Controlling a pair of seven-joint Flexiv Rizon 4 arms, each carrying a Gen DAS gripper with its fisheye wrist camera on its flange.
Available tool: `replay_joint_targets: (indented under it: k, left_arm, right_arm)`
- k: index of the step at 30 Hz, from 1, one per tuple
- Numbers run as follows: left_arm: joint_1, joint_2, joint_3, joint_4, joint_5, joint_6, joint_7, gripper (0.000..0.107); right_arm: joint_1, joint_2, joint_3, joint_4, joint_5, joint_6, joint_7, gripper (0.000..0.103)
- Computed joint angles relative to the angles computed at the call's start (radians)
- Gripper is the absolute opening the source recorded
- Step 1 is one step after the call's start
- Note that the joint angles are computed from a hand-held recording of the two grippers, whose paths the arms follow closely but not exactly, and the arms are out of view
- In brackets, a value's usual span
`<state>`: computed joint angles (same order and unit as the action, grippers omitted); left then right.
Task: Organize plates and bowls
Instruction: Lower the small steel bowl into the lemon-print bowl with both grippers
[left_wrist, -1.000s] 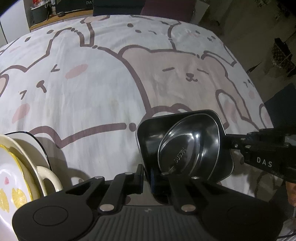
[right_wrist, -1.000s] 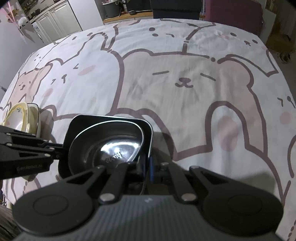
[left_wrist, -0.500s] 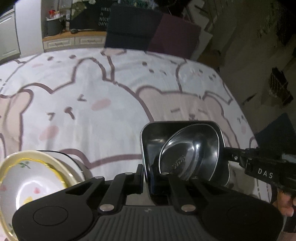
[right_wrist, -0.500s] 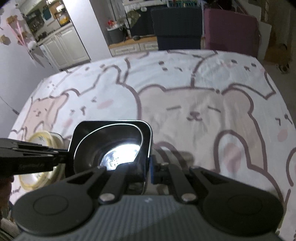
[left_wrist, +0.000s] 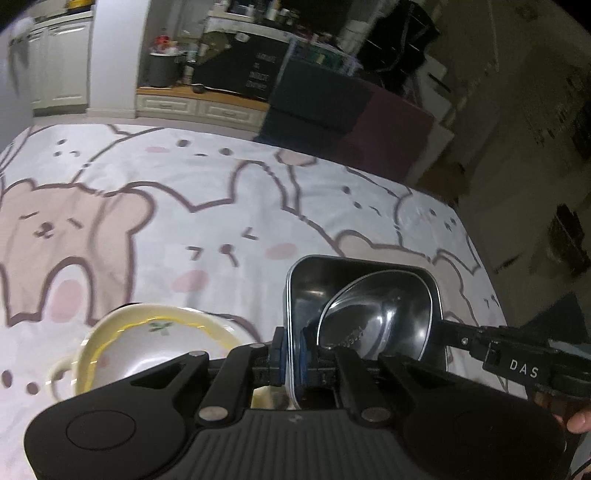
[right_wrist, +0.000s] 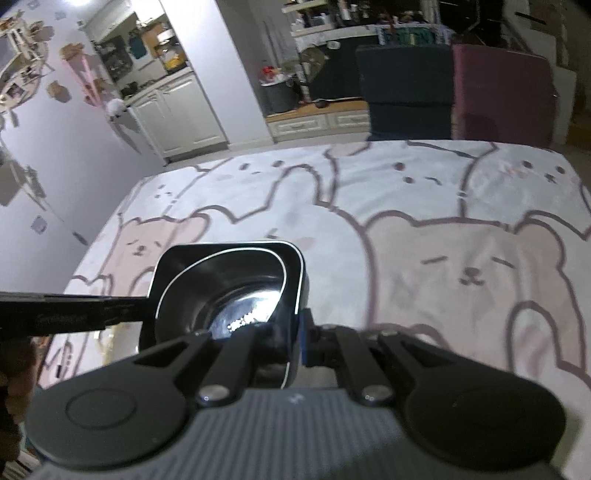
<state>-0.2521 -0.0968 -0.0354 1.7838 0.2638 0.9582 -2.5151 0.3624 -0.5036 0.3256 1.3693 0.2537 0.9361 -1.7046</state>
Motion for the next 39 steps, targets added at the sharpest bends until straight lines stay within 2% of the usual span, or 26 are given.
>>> replay_joint_targets:
  k: [4,12,19,30,39]
  left_arm:
    - [0.011,0.072,0.014,0.071,0.019,0.002,-0.043,0.007]
    - [0.08,0.193,-0.006,0.18,0.058,-0.022,-0.128,0.007]
    - [0.135,0.263,-0.02,0.257,0.043,-0.02,-0.134,0.007]
    - [0.17,0.276,-0.029,0.308,-0.016,-0.068,-0.064,0.007]
    - [0.165,0.245,-0.026,0.306,-0.051,-0.061,-0.013,0.007]
  right_arm:
    - [0.024,-0.001,0.014,-0.005,0.004,-0.002,0.005,0.006]
    - [0.087,-0.018,0.028,-0.029,0.0,-0.03,0.049,0.006]
    - [0.139,-0.028,0.029,-0.032,-0.017,-0.049,0.113,0.007]
    - [0.193,-0.043,0.017,-0.025,-0.078,-0.096,0.18,0.008]
    - [0.201,-0.057,0.009,-0.036,-0.104,-0.116,0.195,0.008]
